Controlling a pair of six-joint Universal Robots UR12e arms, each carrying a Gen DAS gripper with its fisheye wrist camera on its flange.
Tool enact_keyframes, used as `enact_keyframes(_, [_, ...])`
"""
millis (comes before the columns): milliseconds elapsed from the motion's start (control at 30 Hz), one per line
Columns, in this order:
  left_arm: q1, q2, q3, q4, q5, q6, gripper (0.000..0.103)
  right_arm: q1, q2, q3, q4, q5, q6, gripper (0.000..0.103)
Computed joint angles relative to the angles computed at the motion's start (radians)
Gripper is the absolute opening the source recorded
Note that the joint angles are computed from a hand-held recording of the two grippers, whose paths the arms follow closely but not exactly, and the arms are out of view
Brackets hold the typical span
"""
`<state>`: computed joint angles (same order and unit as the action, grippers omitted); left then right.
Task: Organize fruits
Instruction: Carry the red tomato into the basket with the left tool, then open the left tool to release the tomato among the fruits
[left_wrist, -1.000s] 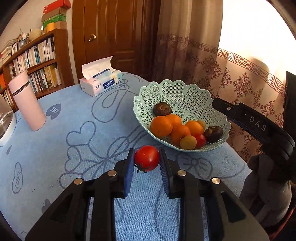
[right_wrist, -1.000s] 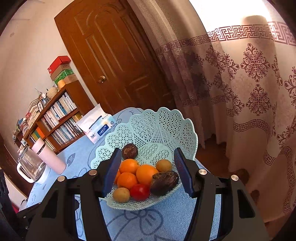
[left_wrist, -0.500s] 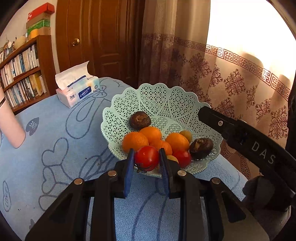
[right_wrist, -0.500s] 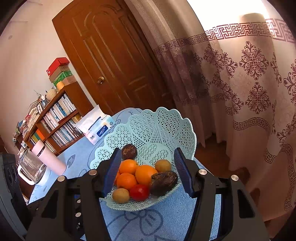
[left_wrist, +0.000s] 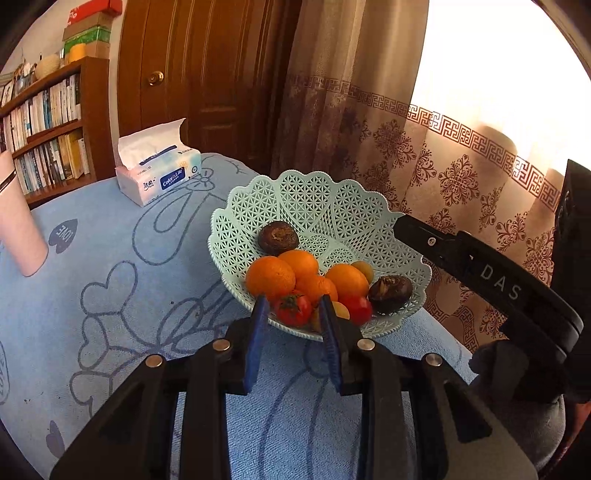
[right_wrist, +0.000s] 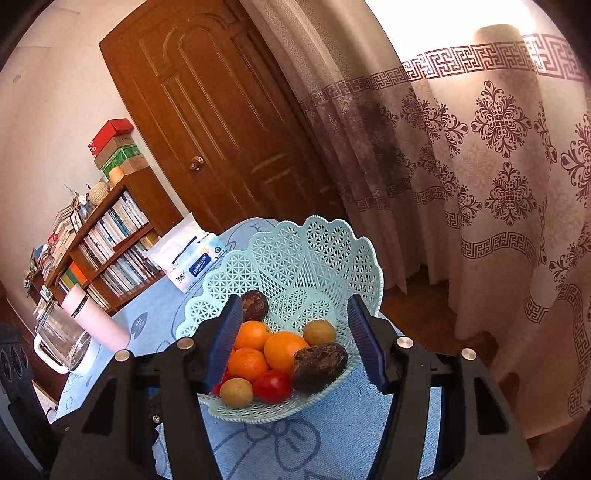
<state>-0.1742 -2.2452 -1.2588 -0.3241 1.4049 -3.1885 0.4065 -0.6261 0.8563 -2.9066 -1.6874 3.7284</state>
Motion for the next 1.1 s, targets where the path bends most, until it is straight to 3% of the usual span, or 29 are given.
enact_keyframes(67, [0.0, 0.006, -0.012, 0.016, 0.009, -0.006, 0.035, 0.0, -0.001, 0.001, 0.0, -0.004, 0.004, 0.062])
enact_keyframes(167, [-0.003, 0.013, -0.029, 0.042, 0.036, -0.004, 0.042, 0.0, -0.003, 0.009, -0.013, -0.017, 0.019, 0.072])
enact_keyframes(433, [-0.014, 0.02, -0.052, 0.092, 0.125, 0.007, 0.073, -0.001, -0.006, 0.016, -0.015, -0.045, 0.042, 0.084])
enact_keyframes(567, [-0.02, 0.018, -0.055, 0.107, 0.184, 0.006, 0.077, -0.003, -0.01, 0.024, -0.017, -0.056, 0.062, 0.089])
enact_keyframes(633, [-0.023, 0.018, -0.06, 0.122, 0.213, 0.012, 0.088, -0.004, -0.011, 0.027, -0.019, -0.061, 0.071, 0.09])
enact_keyframes(967, [-0.047, 0.01, -0.066, 0.18, 0.366, 0.069, 0.092, -0.006, -0.012, 0.03, -0.022, -0.065, 0.087, 0.098])
enact_keyframes(1100, [-0.046, 0.014, -0.073, 0.191, 0.363, 0.068, 0.092, -0.004, -0.014, 0.033, -0.019, -0.078, 0.08, 0.098])
